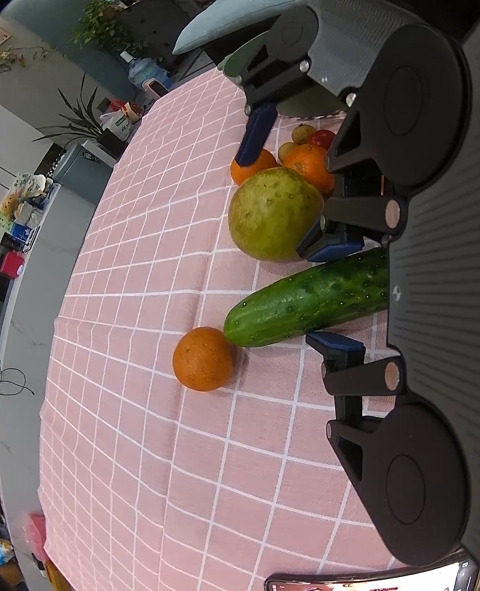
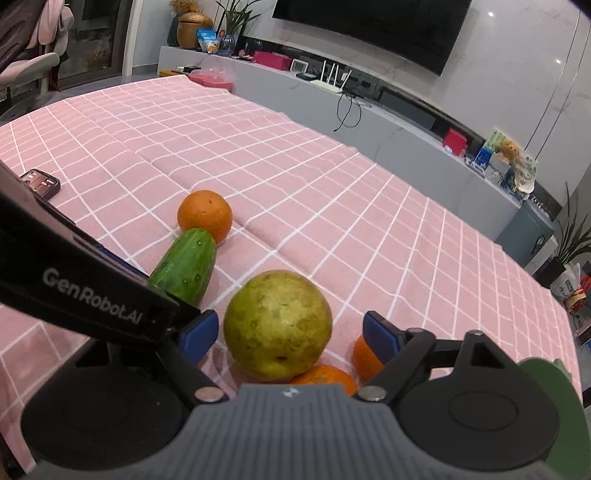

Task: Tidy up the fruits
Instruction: 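Grasp the cucumber with the left tool while the right tool grasps the pear, then lift the cucumber and pear and lower both into the green colander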

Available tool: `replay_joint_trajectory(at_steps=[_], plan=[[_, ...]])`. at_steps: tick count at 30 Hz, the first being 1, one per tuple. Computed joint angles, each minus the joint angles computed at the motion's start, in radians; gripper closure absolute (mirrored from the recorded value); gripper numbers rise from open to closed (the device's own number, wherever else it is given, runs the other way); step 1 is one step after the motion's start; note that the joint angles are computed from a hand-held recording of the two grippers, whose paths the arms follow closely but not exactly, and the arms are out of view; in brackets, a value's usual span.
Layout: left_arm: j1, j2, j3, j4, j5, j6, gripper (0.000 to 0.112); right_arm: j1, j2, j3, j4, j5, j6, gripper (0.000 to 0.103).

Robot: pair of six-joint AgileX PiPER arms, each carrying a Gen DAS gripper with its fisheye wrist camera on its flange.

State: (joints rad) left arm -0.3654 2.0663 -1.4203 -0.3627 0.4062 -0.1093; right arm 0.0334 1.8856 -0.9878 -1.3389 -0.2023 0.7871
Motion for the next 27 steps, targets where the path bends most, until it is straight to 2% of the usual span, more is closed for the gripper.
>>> replay_joint_trajectory(at_steps=[6, 8, 10, 14, 16, 19, 24, 27], plan=[[0.001, 0.004, -0.008, 0.028, 0.016, -0.017, 0.065, 0.011, 0.029, -0.024, -0.17, 0.014, 0.177, 0.04], [-0.006, 0.005, -0.011, 0.05, 0.023, -0.027, 0.064, 0.005, 0.032, -0.031, -0.241, 0.004, 0.257, 0.041], [-0.009, 0.009, -0.014, 0.051, 0.029, -0.023, 0.063, 0.006, 0.031, -0.029, -0.234, 0.006, 0.254, 0.042], [-0.006, 0.011, -0.011, 0.034, 0.025, -0.007, 0.063, 0.014, 0.023, 0.003, -0.001, 0.009, -0.001, 0.042], [-0.022, -0.001, 0.015, 0.081, -0.011, -0.038, 0.064, 0.007, 0.016, 0.019, 0.041, -0.008, -0.044, 0.042], [-0.036, -0.028, 0.063, 0.111, -0.061, -0.061, 0.066, 0.0, -0.005, 0.058, 0.214, -0.024, -0.231, 0.042], [-0.05, -0.107, 0.183, 0.122, -0.189, -0.08, 0.07, -0.007, -0.067, 0.142, 0.486, -0.082, -0.509, 0.042], [-0.063, -0.159, 0.25, 0.151, -0.27, -0.109, 0.07, -0.02, -0.115, 0.187, 0.567, -0.115, -0.585, 0.042]])
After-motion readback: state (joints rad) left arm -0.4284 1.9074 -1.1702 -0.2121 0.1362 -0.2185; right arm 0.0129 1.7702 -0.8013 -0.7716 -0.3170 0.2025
